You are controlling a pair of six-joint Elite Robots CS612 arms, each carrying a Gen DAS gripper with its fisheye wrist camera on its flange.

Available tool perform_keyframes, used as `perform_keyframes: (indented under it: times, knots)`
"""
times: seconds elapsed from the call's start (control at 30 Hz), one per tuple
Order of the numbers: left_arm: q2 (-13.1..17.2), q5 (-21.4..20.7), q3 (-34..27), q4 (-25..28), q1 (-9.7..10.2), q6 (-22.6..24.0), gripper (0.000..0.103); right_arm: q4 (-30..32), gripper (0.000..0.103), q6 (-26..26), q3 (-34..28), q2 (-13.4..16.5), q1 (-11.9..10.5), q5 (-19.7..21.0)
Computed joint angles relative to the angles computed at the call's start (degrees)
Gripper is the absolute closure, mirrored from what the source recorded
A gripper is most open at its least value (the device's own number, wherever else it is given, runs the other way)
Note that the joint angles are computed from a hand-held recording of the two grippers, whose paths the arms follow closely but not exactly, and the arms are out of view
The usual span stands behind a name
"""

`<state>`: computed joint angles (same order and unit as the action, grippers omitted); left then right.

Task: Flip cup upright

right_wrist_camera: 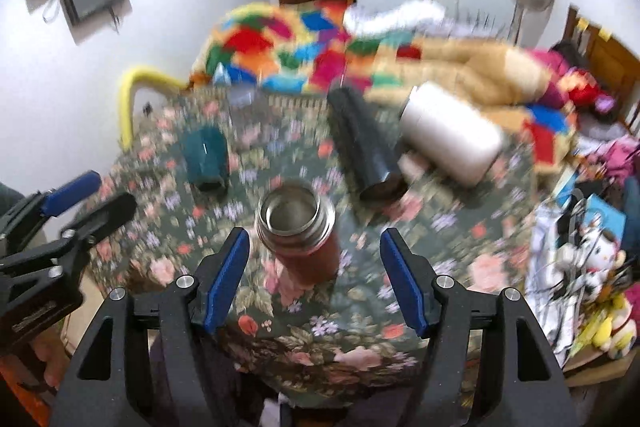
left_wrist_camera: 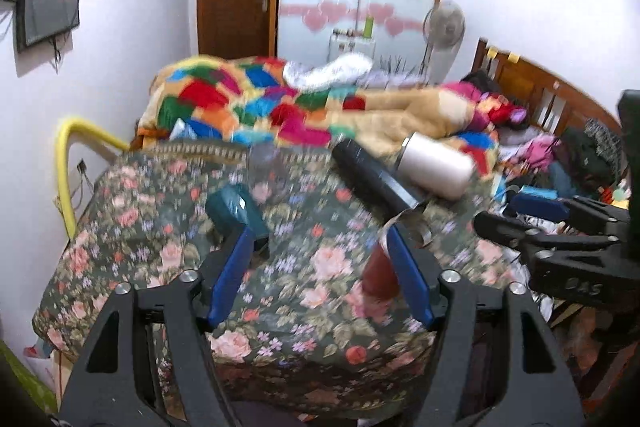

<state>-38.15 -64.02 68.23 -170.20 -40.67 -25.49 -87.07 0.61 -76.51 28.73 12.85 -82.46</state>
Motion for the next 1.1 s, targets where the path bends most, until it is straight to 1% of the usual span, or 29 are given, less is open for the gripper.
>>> perform_keyframes:
  times: [0.13, 0.17, 0.2, 0.23, 0.37, 0.43, 0.47, 0.5, 0.57, 0.67, 0.7, 0.73, 0.83, 1.1]
  knots:
    - [-2.1, 2.2, 2.7, -8.1, -1.42, 3.2, 0.029, -7.5, 0.039, 0.7, -6.0, 1.8, -0.2, -0.9]
    - [-2.6, 3.5, 3.4, -10.6, -1.96, 4.2, 0.028, -9.2, 0.038, 1.0, -7.0, 2.1, -0.2, -1.2]
    - [-3.0, 4.8, 4.0, -13.0, -2.44, 5.2, 0.024, -11.3, 0.037, 1.4, -8.4, 2.6, -0.2, -1.4]
    - [-3.4, 5.9, 4.7, -15.4, -2.88, 6.1, 0.021, -13.4, 0.035, 1.9, -9.2, 3.0, -0.2, -1.7]
    - [-4.8, 9.7, 7.1, -23.9, -4.65, 10.5, 0.018, -21.0, 0.027, 2.8, -12.6, 4.6, 0.3, -4.0]
    - [-5.1, 12.4, 7.6, -26.8, -5.50, 12.6, 0.012, -24.1, 0.023, 2.9, -13.7, 5.3, 0.8, -5.6]
    - [-5.2, 13.9, 8.1, -28.5, -5.99, 13.5, 0.010, -25.4, 0.021, 2.8, -13.9, 5.5, 1.1, -6.3]
    - [-5.2, 14.8, 8.3, -29.4, -6.27, 13.9, 0.009, -26.5, 0.018, 2.7, -14.3, 5.8, 1.3, -7.1]
    - [-5.4, 16.1, 9.0, -30.4, -6.70, 14.1, 0.007, -28.2, 0.017, 2.3, -14.2, 6.1, 1.9, -8.8]
    - [-6.0, 16.6, 10.2, -30.6, -7.08, 13.1, 0.004, -28.9, 0.008, 2.1, -14.4, 6.6, 2.5, -10.6]
    - [-6.0, 16.8, 10.5, -30.5, -7.13, 12.8, 0.004, -29.1, 0.002, 2.3, -14.3, 6.7, 2.7, -11.0]
    - [-6.1, 17.2, 10.7, -30.5, -7.20, 12.8, 0.003, -29.1, 0.000, 2.4, -14.5, 6.8, 2.6, -11.1]
    - [-6.1, 18.5, 10.9, -30.5, -7.54, 12.9, 0.003, -28.2, 0.000, 2.0, -15.2, 7.0, 2.5, -11.0]
    - [-6.1, 19.0, 11.0, -31.4, -7.82, 13.6, 0.002, -26.9, 0.000, 2.4, -16.6, 7.7, 2.2, -11.3]
